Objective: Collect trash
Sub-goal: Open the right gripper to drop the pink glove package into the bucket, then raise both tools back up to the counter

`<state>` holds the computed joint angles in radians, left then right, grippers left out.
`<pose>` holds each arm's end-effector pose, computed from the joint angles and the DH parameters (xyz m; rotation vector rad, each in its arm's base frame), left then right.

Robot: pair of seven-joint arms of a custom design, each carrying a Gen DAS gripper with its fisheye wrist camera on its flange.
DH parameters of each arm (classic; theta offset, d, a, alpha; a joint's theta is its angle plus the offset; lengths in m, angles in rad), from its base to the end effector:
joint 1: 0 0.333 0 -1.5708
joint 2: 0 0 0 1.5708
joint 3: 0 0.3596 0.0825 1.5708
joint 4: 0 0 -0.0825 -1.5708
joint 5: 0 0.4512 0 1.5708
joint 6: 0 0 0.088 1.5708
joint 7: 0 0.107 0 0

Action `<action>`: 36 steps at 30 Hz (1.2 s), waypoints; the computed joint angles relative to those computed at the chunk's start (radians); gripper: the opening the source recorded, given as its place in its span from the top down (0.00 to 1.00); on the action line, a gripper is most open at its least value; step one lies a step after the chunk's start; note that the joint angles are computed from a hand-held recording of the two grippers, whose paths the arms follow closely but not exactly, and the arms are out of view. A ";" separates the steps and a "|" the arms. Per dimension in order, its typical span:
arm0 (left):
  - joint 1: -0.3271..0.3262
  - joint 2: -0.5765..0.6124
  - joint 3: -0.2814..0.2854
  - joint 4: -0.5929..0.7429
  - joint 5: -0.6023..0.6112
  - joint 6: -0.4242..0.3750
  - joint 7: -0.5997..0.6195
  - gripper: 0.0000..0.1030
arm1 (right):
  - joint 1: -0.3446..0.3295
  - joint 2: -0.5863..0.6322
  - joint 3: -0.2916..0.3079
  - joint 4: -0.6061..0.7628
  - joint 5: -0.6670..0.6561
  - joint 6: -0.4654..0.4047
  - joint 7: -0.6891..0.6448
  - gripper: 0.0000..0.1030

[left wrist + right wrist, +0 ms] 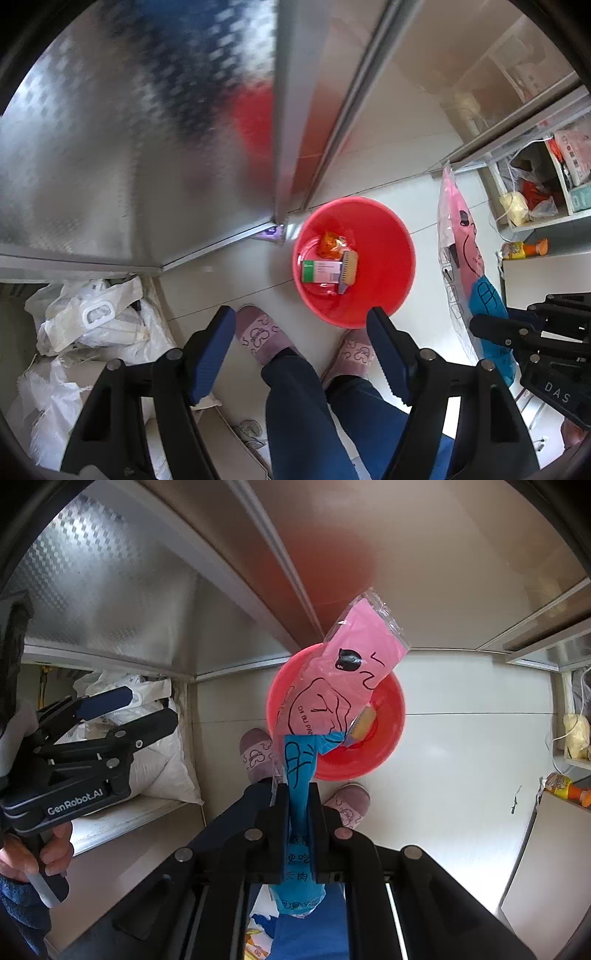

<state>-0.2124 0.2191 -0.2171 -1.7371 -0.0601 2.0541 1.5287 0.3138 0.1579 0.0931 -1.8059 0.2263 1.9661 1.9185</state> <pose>0.6441 -0.2871 0.4786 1.7716 -2.5455 0.2178 0.6154 0.2780 0.4740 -2.1144 2.1771 0.3111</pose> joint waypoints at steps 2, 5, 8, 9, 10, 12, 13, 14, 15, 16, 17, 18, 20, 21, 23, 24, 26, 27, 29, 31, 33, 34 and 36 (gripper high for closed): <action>-0.001 -0.006 0.005 -0.004 0.014 0.001 -0.015 0.30 | 0.000 0.009 0.001 0.011 0.004 -0.007 -0.005 0.93; 0.001 -0.019 0.008 -0.014 0.030 0.008 -0.022 0.30 | 0.005 0.014 0.000 0.024 -0.022 -0.025 0.001 0.80; 0.004 -0.027 0.009 -0.014 0.038 -0.001 -0.016 0.30 | 0.010 0.016 0.003 0.034 -0.025 -0.025 0.008 0.50; 0.006 -0.030 0.010 -0.013 0.037 -0.004 -0.013 0.30 | 0.009 0.014 0.003 0.036 -0.021 -0.029 0.006 0.50; 0.008 -0.034 0.011 -0.012 0.037 -0.009 -0.009 0.30 | 0.010 0.015 0.003 0.042 -0.024 -0.039 0.007 0.50; 0.009 -0.038 0.012 0.004 0.050 -0.037 -0.009 0.30 | 0.017 0.018 0.006 0.059 -0.034 -0.056 0.023 0.50; 0.009 -0.040 0.012 0.019 0.053 -0.059 -0.008 0.30 | 0.018 0.017 0.005 0.069 -0.040 -0.072 0.028 0.50; 0.010 -0.045 0.012 0.033 0.049 -0.072 -0.007 0.30 | 0.019 0.014 0.004 0.083 -0.045 -0.092 0.035 0.50; 0.012 -0.054 0.011 0.044 0.042 -0.079 -0.005 0.30 | 0.021 0.015 0.004 0.105 -0.047 -0.110 0.043 0.50; 0.013 -0.062 0.011 0.059 0.034 -0.089 -0.004 0.30 | 0.021 0.006 0.004 0.118 -0.048 -0.120 0.046 0.50; 0.014 -0.071 0.011 0.074 0.028 -0.100 -0.007 0.30 | 0.022 -0.005 0.003 0.131 -0.059 -0.126 0.051 0.48; 0.014 -0.080 0.011 0.091 0.026 -0.112 -0.014 0.30 | 0.026 -0.016 0.003 0.140 -0.077 -0.128 0.061 0.45; 0.010 -0.088 0.010 0.140 0.039 -0.145 -0.020 0.30 | 0.033 -0.038 0.003 0.168 -0.113 -0.133 0.077 0.39; 0.007 -0.091 0.010 0.168 0.050 -0.163 -0.030 0.30 | 0.036 -0.047 0.004 0.181 -0.125 -0.138 0.082 0.39; 0.003 -0.098 0.010 0.220 0.056 -0.192 -0.048 0.30 | 0.039 -0.053 0.004 0.233 -0.156 -0.172 0.085 0.38; 0.002 -0.100 0.009 0.250 0.059 -0.210 -0.054 0.30 | 0.041 -0.056 0.004 0.261 -0.174 -0.186 0.090 0.38; 0.000 -0.101 0.009 0.308 0.055 -0.242 -0.064 0.30 | 0.046 -0.065 0.005 0.306 -0.209 -0.195 0.101 0.38; 0.002 -0.104 0.010 0.335 0.049 -0.256 -0.068 0.30 | 0.048 -0.065 0.006 0.333 -0.218 -0.202 0.101 0.38; 0.003 -0.094 0.011 0.413 0.050 -0.305 -0.074 0.29 | 0.052 -0.056 0.009 0.394 -0.221 -0.216 0.094 0.35; -0.005 -0.086 0.013 0.481 0.080 -0.319 -0.100 0.24 | 0.058 -0.036 0.010 0.467 -0.235 -0.229 0.085 0.35; -0.009 -0.086 0.016 0.533 0.113 -0.319 -0.119 0.23 | 0.067 -0.005 0.012 0.543 -0.251 -0.227 0.066 0.35; -0.010 -0.084 0.018 0.559 0.126 -0.322 -0.128 0.23 | 0.072 0.010 0.013 0.583 -0.259 -0.222 0.050 0.35; -0.009 -0.077 0.024 0.606 0.151 -0.322 -0.147 0.19 | 0.084 0.047 0.011 0.669 -0.284 -0.211 0.010 0.33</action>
<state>-0.2215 0.1423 -0.1934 -1.1307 0.0905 1.7320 1.3820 0.3981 0.2049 0.1044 -1.1367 -0.0580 1.7555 1.9286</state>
